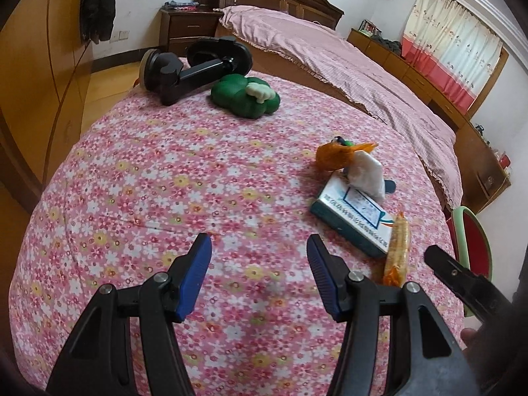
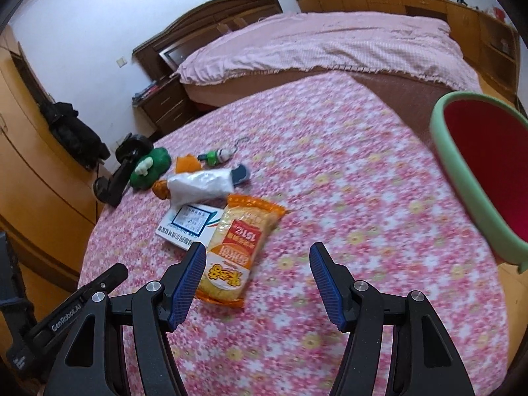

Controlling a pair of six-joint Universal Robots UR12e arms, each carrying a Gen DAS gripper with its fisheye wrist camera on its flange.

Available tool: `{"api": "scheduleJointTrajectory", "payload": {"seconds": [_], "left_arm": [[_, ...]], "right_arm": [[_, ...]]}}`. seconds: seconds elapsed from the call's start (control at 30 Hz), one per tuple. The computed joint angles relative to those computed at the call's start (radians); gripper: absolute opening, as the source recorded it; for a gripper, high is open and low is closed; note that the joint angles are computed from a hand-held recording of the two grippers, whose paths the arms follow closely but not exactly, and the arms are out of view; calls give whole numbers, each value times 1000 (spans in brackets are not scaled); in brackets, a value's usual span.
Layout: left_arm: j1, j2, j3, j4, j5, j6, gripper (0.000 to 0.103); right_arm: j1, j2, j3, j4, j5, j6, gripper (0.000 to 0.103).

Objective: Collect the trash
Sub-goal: 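Move the right tool to the orange snack bag and grasp it, then grasp the white medicine box with the left tool while the right tool holds the snack bag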

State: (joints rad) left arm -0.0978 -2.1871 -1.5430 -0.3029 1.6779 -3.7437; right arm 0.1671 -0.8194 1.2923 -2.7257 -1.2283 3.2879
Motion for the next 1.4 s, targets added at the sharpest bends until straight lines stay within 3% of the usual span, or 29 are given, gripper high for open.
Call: {"api": "scheduleJointTrajectory", "payload": {"seconds": [0.57,0.6,0.67,0.73,1.17,1.4], "left_arm": [[14,-12,-1,4,-38,-15,60],[15,-11,-3,4,-39,-16,60],[14,-12,-1,2,-40,-17,60],[13,-13,0,2,-41,-16,60],[-12,-35,60,-26,-94,44,60],[-39,-68,139,-59,-112,105,60]], "right_arm": [[18,51,-68,84,48,-2,66],[19,52,-69,81,48,-2,65],[20,53,-69,79,40,-13,45],[18,51,-67,83,43,-29,43],[-27,2,21,-31,32,1,42],[-48,-21,62,-100,7,21,42]]}}
